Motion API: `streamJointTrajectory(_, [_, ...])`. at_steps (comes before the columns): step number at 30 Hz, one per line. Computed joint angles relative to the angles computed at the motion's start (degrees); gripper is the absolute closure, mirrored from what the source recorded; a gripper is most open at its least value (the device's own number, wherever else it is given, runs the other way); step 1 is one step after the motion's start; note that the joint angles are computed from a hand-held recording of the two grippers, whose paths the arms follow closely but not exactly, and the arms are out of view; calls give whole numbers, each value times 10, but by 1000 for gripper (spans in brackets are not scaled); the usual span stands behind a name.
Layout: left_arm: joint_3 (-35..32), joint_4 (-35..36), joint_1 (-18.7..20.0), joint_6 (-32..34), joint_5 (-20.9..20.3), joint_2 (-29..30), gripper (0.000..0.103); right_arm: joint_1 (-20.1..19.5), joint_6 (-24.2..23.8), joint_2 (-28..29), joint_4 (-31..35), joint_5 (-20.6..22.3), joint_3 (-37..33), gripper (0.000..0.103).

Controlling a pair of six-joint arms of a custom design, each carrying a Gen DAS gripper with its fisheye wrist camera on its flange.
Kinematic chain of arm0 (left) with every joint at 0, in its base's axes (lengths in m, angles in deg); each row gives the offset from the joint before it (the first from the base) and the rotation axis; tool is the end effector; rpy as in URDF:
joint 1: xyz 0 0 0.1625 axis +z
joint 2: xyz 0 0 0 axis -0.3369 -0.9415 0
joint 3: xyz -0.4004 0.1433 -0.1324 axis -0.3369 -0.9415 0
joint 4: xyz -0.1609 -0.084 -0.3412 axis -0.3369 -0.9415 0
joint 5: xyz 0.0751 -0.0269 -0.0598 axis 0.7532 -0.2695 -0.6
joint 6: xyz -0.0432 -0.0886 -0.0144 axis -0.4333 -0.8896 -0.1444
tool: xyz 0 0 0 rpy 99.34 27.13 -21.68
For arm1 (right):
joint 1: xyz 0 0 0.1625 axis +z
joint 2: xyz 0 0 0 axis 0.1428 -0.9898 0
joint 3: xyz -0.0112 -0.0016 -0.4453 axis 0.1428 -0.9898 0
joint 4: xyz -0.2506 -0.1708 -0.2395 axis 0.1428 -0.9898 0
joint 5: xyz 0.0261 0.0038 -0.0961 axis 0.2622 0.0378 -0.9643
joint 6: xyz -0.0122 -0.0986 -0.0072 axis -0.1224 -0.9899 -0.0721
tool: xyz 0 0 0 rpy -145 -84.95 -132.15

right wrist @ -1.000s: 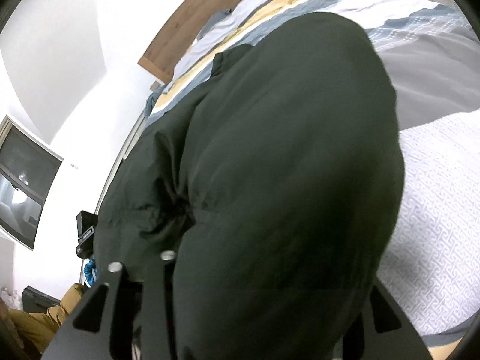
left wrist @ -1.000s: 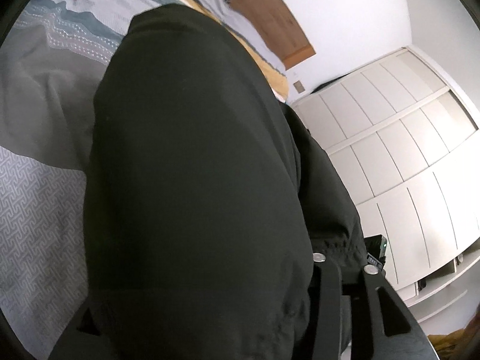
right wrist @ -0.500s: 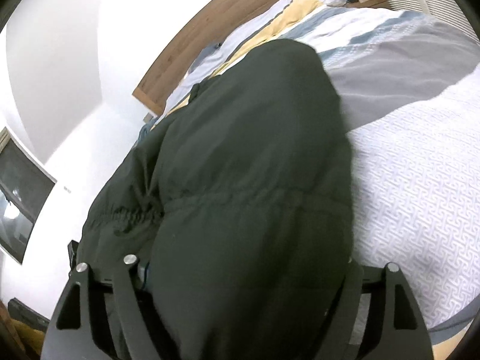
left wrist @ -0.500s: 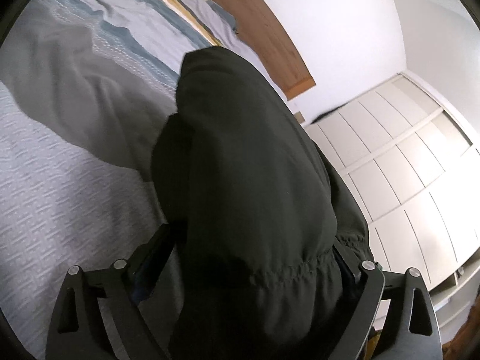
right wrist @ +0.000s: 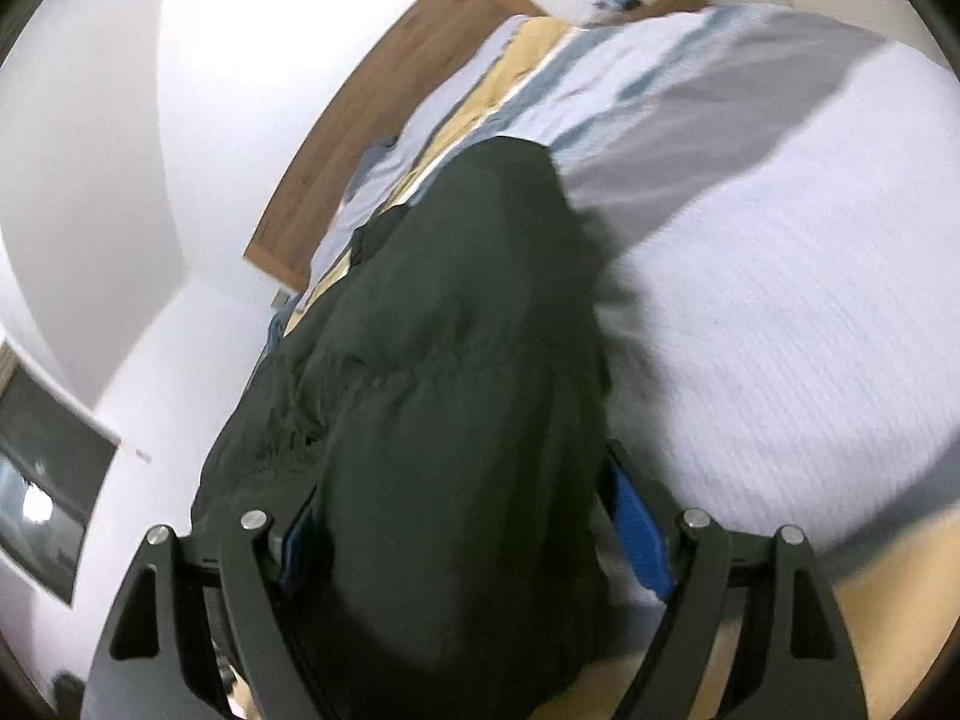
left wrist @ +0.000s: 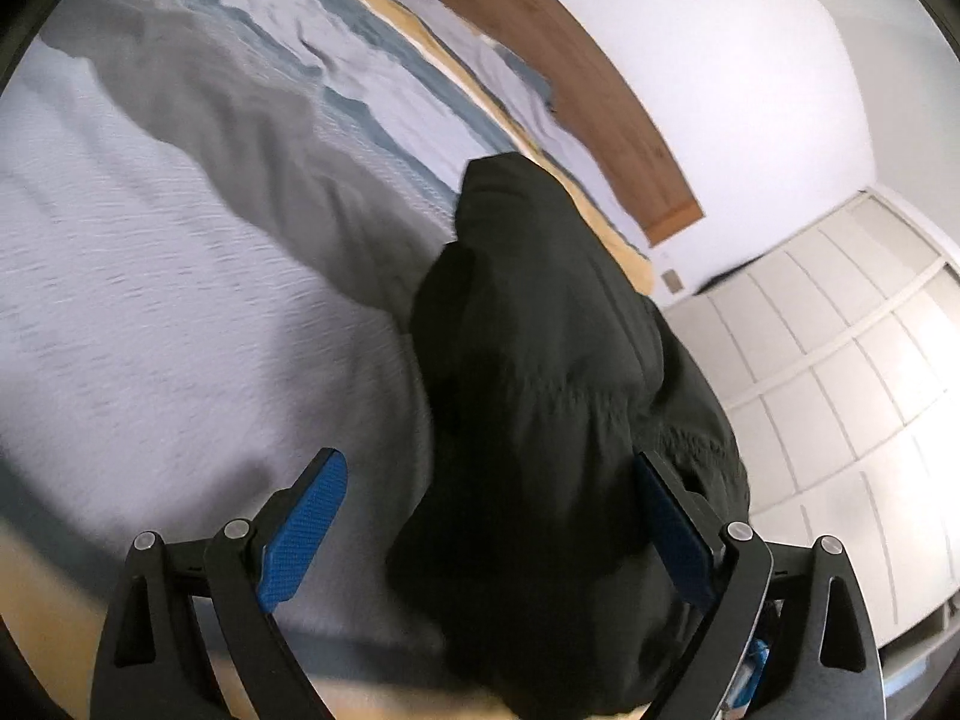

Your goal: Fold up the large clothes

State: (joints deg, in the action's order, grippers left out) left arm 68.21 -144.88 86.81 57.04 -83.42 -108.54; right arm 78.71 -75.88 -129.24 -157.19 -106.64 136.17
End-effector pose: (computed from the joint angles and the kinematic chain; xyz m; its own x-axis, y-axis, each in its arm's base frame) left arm -0.0225 -0.4712 0.4235 -0.9938 -0.0917 0.0633 -0.1097 0.7041 -0.7015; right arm 0.0929 -0.7262 0.1821 -0.9957 0.0914 -0.0168 0.0766 0.7043 -0.7058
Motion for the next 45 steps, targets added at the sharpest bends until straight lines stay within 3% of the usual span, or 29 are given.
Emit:
streamJointTrajectory(5, [43, 37, -43, -43, 65, -63, 9, -14, 52, -28, -88, 10, 78, 22])
streamJointTrajectory(9, [61, 43, -48, -51, 99, -57, 9, -11, 71, -46, -154, -37, 153, 22])
streamJointTrajectory(10, [73, 70, -69, -70, 124, -71, 9, -6, 70, -49, -165, -53, 168, 22])
streamJointTrajectory(19, [132, 142, -183, -143, 255, -68, 9, 70, -1, -28, -209, -224, 237, 21])
streamJointTrajectory(23, [164, 174, -250, -201, 316, -59, 8, 99, -36, -2, -219, -264, 242, 22])
streamJointTrajectory(25, [172, 192, -273, -218, 341, -45, 2, 115, -54, 14, -223, -281, 236, 22])
streamJointTrajectory(33, [191, 221, -323, -263, 382, -12, 1, 157, -117, 66, -259, -322, 210, 21])
streamJointTrajectory(39, [188, 229, -331, -243, 394, 15, 1, 180, -159, 81, -295, -340, 216, 21])
streamJointTrajectory(45, [184, 191, -328, -208, 405, 53, 1, 187, -178, 96, -305, -355, 212, 21])
